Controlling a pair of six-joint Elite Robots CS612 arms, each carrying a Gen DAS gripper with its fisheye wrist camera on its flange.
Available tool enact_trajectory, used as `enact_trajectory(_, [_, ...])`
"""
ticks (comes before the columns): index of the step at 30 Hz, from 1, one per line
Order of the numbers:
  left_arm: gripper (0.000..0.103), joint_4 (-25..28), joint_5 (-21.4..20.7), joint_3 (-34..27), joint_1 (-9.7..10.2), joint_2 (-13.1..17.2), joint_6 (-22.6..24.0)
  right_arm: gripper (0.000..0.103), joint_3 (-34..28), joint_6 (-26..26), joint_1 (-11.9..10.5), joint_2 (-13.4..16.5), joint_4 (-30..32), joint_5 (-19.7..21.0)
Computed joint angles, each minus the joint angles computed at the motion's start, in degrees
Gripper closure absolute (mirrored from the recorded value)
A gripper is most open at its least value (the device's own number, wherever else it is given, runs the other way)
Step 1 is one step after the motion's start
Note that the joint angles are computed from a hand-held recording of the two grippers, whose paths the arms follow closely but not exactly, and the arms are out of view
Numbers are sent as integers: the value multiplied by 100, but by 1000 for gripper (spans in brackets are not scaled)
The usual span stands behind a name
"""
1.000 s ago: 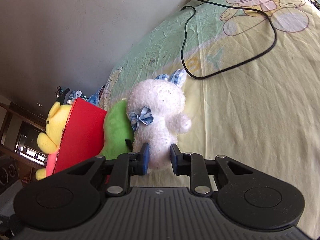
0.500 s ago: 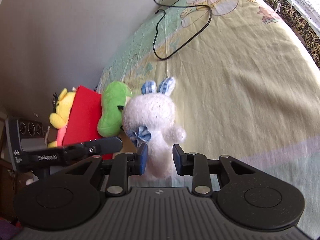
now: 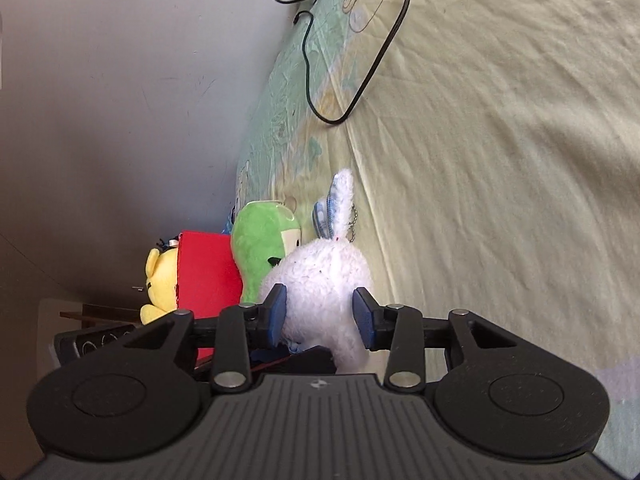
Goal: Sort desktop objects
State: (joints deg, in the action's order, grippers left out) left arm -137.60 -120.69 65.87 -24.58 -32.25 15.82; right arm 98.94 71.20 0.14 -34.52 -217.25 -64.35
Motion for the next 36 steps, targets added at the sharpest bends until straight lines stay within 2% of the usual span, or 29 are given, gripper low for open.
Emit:
enact_trajectory(5, [28, -180, 82, 196, -14, -118, 210, 61, -28, 25, 10, -1, 32, 140])
enact_trajectory(11, [28, -432, 11, 612, -3, -389, 694, 62, 284, 82, 62, -154, -293, 187])
enact_trajectory(15, [28, -668, -112, 875, 38, -553, 902, 62, 474, -20, 162, -310, -426, -6])
enact_trajectory(19, [28, -1119, -281, 1108, 107, -707, 1011, 62, 542, -128, 271, -425, -618, -267])
enact_trajectory(24, [28, -1609, -671, 1187, 291, -796, 1016, 62, 394, -484, 454, -566, -584, -615])
enact_trajectory(28, [28, -1976, -1072, 1097, 531, -797, 1038, 62, 105, -904, 686, -625, -501, -1027])
enact_trajectory(32, [28, -2242, -1333, 928, 803, -757, 1091, 61, -292, -1101, 907, -581, -455, -1323])
enact_trajectory(36, [28, -2304, -1513, 656, 1071, -658, 1083, 61, -883, -1296, 1108, -395, -263, -1418])
